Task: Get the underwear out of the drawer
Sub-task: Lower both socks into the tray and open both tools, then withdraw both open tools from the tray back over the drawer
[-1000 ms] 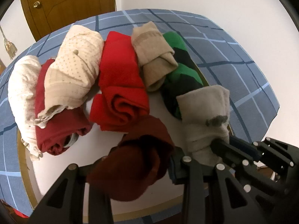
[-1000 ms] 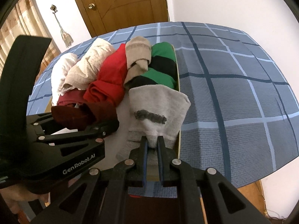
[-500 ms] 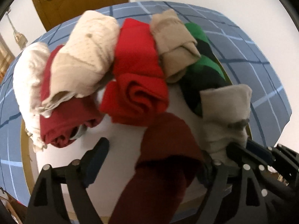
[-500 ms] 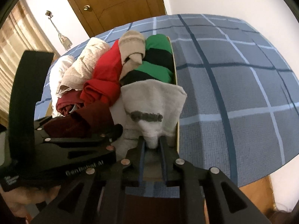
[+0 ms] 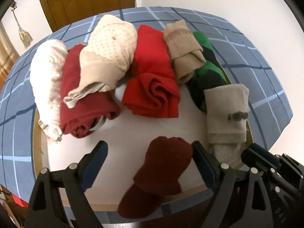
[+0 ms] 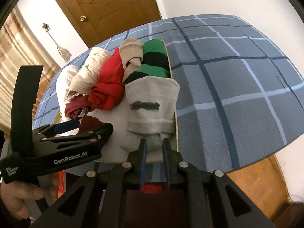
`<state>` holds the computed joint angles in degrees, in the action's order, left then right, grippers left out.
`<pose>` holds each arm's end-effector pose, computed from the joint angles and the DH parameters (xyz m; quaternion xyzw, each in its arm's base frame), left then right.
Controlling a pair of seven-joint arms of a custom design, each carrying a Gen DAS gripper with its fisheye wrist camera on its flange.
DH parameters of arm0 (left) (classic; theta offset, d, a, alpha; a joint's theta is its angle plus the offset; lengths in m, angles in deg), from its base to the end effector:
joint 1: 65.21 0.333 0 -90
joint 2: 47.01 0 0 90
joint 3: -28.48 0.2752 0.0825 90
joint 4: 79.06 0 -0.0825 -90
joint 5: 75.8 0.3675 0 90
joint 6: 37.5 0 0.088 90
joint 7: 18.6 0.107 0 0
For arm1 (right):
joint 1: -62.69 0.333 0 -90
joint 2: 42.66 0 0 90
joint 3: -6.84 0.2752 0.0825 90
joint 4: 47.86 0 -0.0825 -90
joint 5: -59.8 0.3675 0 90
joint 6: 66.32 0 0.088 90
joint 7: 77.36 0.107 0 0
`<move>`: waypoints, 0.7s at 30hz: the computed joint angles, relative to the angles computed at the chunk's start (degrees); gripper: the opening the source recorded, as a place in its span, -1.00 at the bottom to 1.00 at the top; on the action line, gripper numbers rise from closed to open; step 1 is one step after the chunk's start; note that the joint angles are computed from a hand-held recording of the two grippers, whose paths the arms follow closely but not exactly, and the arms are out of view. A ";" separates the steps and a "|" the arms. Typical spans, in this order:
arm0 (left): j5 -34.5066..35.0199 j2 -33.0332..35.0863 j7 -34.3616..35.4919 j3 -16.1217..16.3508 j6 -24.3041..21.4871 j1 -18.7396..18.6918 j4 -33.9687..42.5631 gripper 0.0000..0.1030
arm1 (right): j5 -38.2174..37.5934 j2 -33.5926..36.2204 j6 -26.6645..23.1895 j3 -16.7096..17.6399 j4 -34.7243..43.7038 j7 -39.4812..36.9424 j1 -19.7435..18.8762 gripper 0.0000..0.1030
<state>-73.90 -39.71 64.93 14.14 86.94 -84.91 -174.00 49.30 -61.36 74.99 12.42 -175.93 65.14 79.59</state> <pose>0.5142 -0.3367 0.5347 -0.5062 0.8402 -0.1766 0.0814 0.4564 0.1932 0.5310 -0.5255 0.8010 -0.1250 0.2581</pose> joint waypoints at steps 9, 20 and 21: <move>-1.26 -4.38 1.51 0.03 1.30 1.12 -4.67 0.75 | -2.10 -1.98 0.03 1.55 -1.05 3.91 0.13 -0.63; -2.67 -10.34 2.34 -0.04 2.20 2.89 -11.36 0.75 | -2.97 -4.02 -0.98 2.56 -2.32 6.69 1.44 -0.61; -2.88 -10.99 2.52 -0.06 2.34 3.05 -12.17 0.75 | -2.94 -4.19 -1.00 2.60 -2.47 6.88 1.58 -0.61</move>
<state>-76.77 -50.70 67.45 14.08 89.28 -81.86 -186.16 46.36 -65.55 73.99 15.03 -178.40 72.01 81.17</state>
